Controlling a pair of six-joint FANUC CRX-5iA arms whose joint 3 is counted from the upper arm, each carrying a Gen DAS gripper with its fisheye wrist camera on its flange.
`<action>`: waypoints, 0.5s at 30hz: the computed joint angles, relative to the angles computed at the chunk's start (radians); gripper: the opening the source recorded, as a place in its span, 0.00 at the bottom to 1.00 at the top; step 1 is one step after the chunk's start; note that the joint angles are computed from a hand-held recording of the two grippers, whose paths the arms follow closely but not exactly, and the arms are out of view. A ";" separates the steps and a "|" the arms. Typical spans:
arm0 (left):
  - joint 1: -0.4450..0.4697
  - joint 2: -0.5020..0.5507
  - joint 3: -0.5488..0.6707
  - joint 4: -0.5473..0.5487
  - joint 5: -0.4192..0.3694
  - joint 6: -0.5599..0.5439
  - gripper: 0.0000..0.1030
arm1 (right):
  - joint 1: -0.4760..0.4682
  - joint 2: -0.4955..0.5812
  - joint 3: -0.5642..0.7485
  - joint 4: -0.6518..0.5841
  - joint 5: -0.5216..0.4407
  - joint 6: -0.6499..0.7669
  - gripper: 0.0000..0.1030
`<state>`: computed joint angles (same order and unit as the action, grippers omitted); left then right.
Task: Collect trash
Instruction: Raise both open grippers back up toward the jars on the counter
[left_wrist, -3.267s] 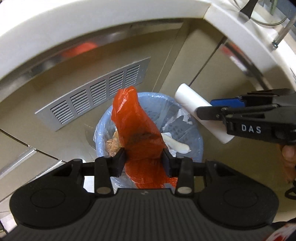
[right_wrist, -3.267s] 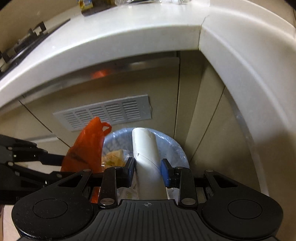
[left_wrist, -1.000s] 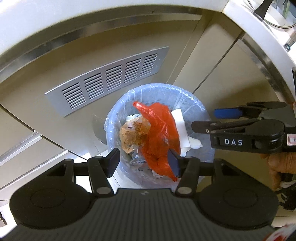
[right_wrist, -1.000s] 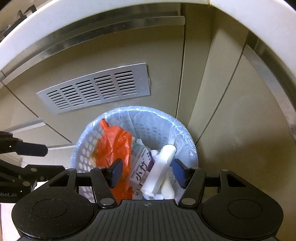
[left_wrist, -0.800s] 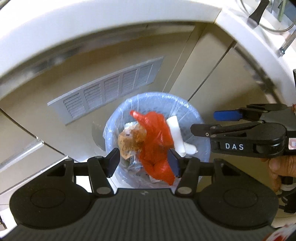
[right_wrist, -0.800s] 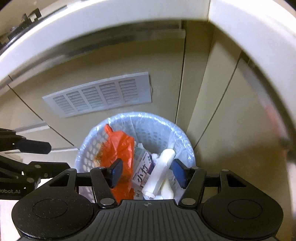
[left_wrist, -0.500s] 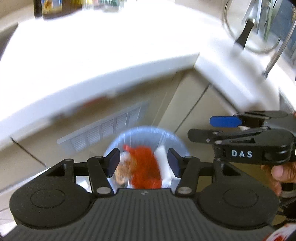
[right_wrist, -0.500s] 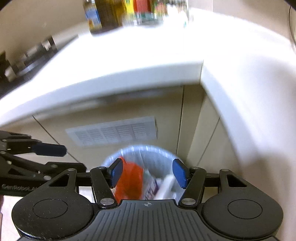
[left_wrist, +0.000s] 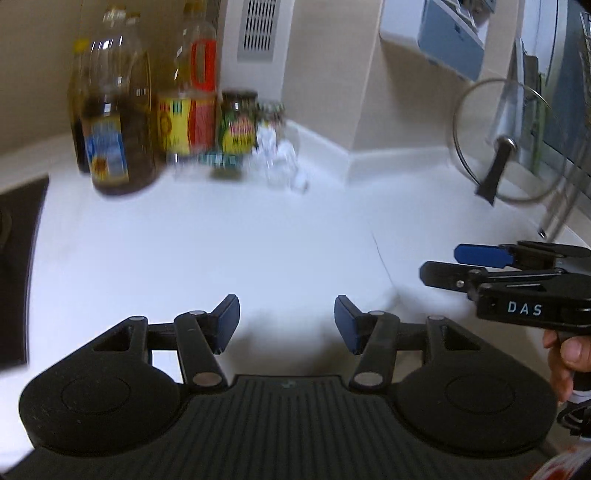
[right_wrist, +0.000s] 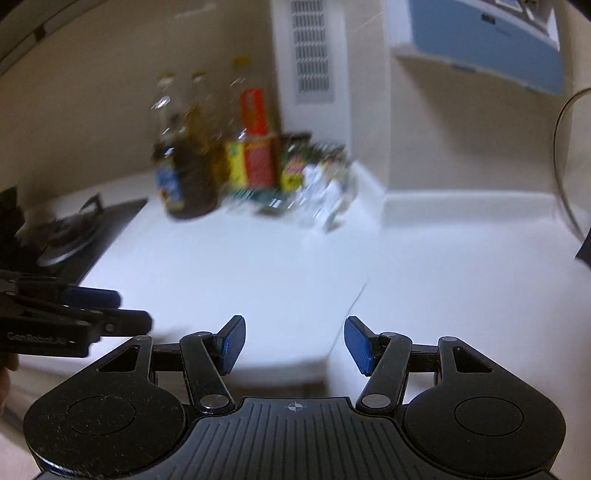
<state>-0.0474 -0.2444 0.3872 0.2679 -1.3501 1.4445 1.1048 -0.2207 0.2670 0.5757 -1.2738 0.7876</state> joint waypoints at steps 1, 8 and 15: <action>-0.013 0.026 0.034 -0.020 0.004 0.013 0.51 | -0.029 0.014 0.016 -0.011 0.015 0.017 0.58; -0.066 0.194 0.238 -0.099 0.009 0.066 0.57 | -0.185 0.095 0.111 -0.098 0.086 0.115 0.58; -0.043 0.421 0.478 -0.035 -0.018 -0.043 0.64 | -0.259 0.197 0.202 -0.098 0.093 0.091 0.58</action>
